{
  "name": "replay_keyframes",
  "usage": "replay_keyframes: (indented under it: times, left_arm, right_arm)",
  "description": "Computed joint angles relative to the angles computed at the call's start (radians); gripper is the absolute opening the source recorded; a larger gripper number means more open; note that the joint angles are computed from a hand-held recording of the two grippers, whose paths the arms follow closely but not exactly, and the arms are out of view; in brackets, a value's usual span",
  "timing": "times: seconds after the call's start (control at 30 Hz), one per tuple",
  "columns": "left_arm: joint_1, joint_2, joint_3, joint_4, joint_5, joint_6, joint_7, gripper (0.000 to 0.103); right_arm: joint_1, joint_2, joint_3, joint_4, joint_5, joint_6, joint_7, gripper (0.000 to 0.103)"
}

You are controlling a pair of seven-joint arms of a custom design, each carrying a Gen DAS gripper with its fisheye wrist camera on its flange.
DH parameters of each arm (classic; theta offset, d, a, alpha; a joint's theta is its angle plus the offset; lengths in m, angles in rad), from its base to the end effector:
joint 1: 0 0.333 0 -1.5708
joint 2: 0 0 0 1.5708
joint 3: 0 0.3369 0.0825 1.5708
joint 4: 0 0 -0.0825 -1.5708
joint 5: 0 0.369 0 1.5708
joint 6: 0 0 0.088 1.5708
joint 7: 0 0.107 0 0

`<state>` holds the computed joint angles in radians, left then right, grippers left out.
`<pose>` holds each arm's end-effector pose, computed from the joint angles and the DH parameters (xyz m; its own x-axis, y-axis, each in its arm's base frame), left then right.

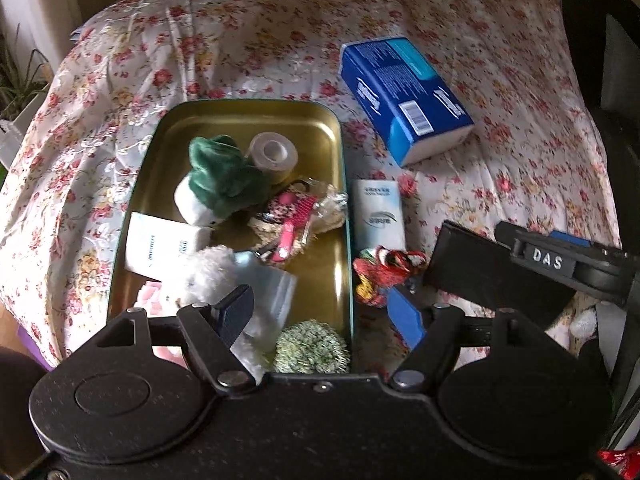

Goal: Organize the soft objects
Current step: 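Grasp the small white tissue packet with the right gripper while the left moves toward the knitted pouch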

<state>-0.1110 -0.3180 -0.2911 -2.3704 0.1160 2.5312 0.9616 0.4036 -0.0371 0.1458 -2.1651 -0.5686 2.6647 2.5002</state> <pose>0.4263 -0.1939 0.5198 0.0966 -0.9910 0.0922 -0.8757 -0.1287 -0.4653 0.4645 0.3037 0.4965 0.0720 -0.9967 -0.0362 -0.7970 -0.0356 -0.6029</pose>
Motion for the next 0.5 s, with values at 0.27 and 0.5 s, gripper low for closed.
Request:
replay_keyframes:
  times: [0.27,0.5]
  left_arm:
    - [-0.041,0.018,-0.046,-0.009,0.058,-0.021,-0.005,0.070]
    - [-0.106,0.017,-0.051,-0.034,0.020,-0.017,0.028,0.070]
  right_arm:
    - [0.001,0.008,-0.001,0.013,0.022,-0.013,-0.045,0.068]
    - [0.012,0.053,-0.003,0.078,0.077,-0.044,-0.158,0.068]
